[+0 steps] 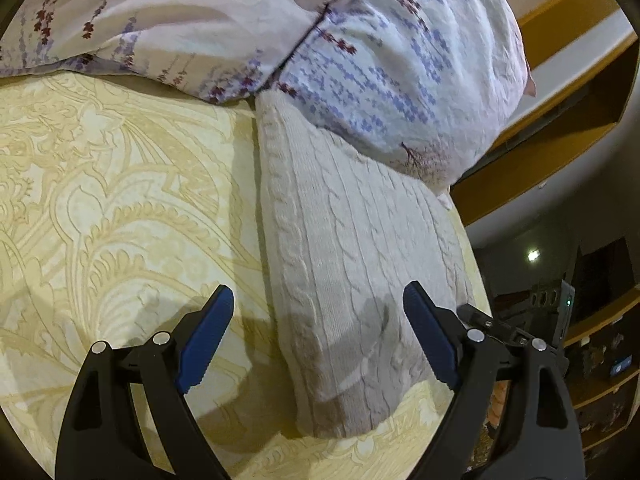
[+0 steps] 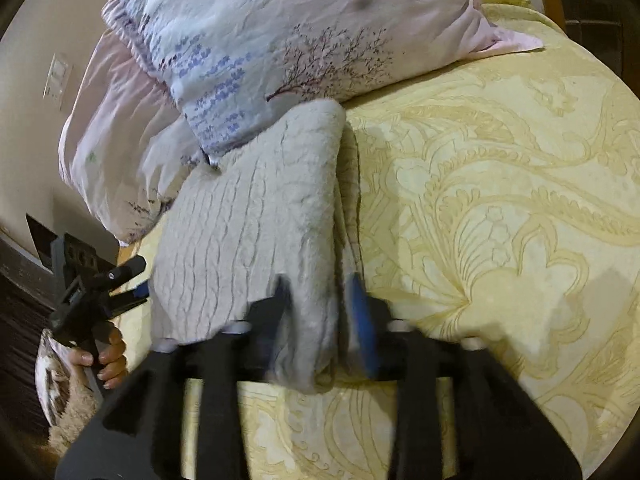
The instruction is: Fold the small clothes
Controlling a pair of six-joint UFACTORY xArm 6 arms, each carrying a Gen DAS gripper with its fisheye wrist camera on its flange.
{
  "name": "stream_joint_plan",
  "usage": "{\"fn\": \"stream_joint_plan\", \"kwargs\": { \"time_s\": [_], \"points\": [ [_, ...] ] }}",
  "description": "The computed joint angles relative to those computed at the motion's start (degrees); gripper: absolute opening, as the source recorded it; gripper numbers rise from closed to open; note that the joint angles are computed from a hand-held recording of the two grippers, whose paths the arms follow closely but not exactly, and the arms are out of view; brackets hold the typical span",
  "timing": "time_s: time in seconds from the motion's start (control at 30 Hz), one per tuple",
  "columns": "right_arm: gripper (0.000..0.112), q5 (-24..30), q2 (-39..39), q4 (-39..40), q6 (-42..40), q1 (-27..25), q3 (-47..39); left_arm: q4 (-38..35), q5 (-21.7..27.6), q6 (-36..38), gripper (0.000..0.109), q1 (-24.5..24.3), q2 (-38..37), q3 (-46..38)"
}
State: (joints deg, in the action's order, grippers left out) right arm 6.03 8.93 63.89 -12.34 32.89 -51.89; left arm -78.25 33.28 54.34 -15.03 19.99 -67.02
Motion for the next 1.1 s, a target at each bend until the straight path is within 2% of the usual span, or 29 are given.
{"fn": "stream_joint_plan", "kwargs": {
  "time_s": [0.03,0.1,0.17,0.3,0.43,0.53,0.6,0.63,0.67,0.7,0.73,0.8,0.9,1.1],
  "points": [
    [0.059,-0.30,-0.21,2.39,-1.83,-0.49,-0.52,0.08,0.44,-0.37,0.088,0.38,0.37,-0.61],
    [0.061,0.32,0.01,7.03,-5.79,-1.76,-2.20,0.22,1.79,-1.77,0.088,1.34,1.98,-3.10],
    [0.062,3.35,1.93,11.64,-10.03,-4.15,-5.90,0.68,2.63,-3.39,0.088,2.01,3.58,-5.41],
    [0.062,9.14,8.98,5.87,-4.56,-8.69,-14.41,3.01,4.12,-9.99,0.086,2.97,9.73,-13.80],
    [0.062,14.73,16.15,6.01,-3.20,-11.61,-22.66,6.73,6.95,-17.40,0.083,3.48,16.33,-22.74],
    [0.062,16.34,20.07,4.19,-1.34,-12.52,-27.03,8.98,8.92,-21.32,0.076,3.56,20.39,-28.48],
    [0.056,17.38,22.02,5.34,-2.61,-12.83,-29.33,10.30,9.51,-23.33,0.067,3.50,22.72,-31.69],
    [0.046,17.87,22.60,5.47,-2.88,-12.92,-29.94,10.73,9.88,-24.09,0.063,3.48,23.66,-32.94],
    [0.036,18.12,23.21,4.81,-2.53,-12.96,-30.53,10.92,11.06,-24.71,0.053,3.58,24.91,-34.63],
    [0.031,18.02,23.51,5.30,-3.37,-12.90,-30.75,10.85,11.89,-24.98,0.041,3.72,25.74,-35.71],
    [0.019,18.21,23.54,8.19,-6.60,-12.86,-30.81,10.89,12.00,-25.20,0.037,3.60,26.22,-36.20],
    [0.011,16.51,22.51,11.49,-10.67,-12.39,-29.81,10.36,10.99,-23.61,0.021,3.39,25.55,-35.14],
    [0.009,13.05,19.37,16.76,-18.68,-10.96,-27.63,6.38,9.66,-18.82,0.017,3.08,23.54,-32.47],
    [0.009,4.06,11.79,28.51,-39.75,-6.47,-24.16,-2.97,7.87,-7.13,0.016,2.39,18.34,-26.20]
  ]
}}
